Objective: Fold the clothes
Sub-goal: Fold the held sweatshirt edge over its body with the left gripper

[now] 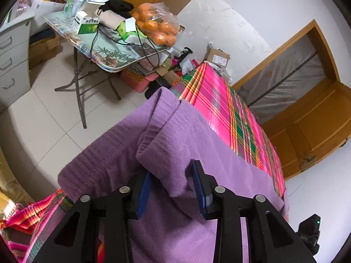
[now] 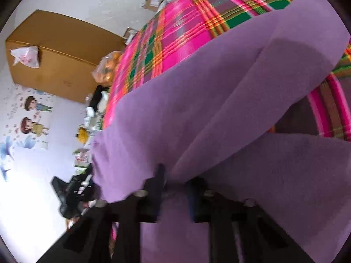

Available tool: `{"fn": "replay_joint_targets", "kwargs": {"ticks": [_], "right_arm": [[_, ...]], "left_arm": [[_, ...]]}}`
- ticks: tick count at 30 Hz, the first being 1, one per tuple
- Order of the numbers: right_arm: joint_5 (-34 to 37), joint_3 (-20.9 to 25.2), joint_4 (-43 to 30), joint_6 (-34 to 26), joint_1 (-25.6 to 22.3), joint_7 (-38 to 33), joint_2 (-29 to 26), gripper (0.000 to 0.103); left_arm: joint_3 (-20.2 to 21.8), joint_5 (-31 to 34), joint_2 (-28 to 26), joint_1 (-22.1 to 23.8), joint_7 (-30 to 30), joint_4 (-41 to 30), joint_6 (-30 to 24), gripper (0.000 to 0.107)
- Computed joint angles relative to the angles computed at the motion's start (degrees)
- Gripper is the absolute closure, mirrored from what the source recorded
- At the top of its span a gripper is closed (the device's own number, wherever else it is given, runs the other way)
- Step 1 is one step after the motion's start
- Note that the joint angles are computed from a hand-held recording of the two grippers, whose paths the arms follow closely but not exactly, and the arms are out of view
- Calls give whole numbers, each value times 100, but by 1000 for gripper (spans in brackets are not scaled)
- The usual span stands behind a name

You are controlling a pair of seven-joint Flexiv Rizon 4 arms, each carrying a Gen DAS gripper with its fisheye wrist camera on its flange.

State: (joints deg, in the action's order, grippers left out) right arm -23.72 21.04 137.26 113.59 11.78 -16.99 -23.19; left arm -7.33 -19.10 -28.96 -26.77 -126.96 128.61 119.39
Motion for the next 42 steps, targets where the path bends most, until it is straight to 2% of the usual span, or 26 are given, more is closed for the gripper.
{"fn": "replay_joint_targets", "kwargs": {"ticks": [2, 6, 10, 12, 16, 22, 26, 28, 32, 33, 36, 40, 42], "right_arm": [[124, -124, 30, 69, 155, -113, 7, 98], [374, -301, 74, 329, 422, -386, 90, 98], [1008, -648, 169, 773, 1006, -1047, 485, 98], [1025, -607, 221, 969, 1038, -1251, 660, 99], [361, -369, 372, 1078, 814, -1237, 849, 99], [-949, -131, 448, 1066, 440, -648, 369, 99], [-1191, -143, 550, 1142, 424, -605, 118, 99], [-1153, -156, 593, 1124, 498, -654, 150, 99], [-908, -217, 643, 1075, 800, -1055, 415, 99], [-942, -211, 657, 1037, 814, -1112, 441, 99], [-1231, -136, 616, 868, 669, -954, 240, 99], [-1521, -12, 492, 654, 484, -757, -128, 97], [-1761, 60, 490, 443, 330, -743, -40, 95]], "left_arm": [[162, -220, 27, -210, 120, 14, -12, 92], [54, -30, 71, -16, 73, 7, 63, 97], [53, 124, 247, 57, 272, -72, 150, 98], [13, 232, 371, 142, 300, -53, 243, 99], [-22, 396, 600, 267, 344, 127, 381, 99], [-162, 749, 594, 605, 68, 625, 375, 99], [-261, 992, 393, 809, -92, 753, 236, 99], [-327, 1161, 349, 934, -230, 787, 339, 100], [-58, 1009, 563, 597, 33, 838, 486, 100], [-82, 1060, 564, 641, 48, 853, 487, 100], [-177, 1223, 519, 809, 48, 877, 398, 100], [-310, 1505, 243, 1042, -103, 869, 610, 100], [-314, 1537, 216, 1056, -138, 873, 679, 100]]}}
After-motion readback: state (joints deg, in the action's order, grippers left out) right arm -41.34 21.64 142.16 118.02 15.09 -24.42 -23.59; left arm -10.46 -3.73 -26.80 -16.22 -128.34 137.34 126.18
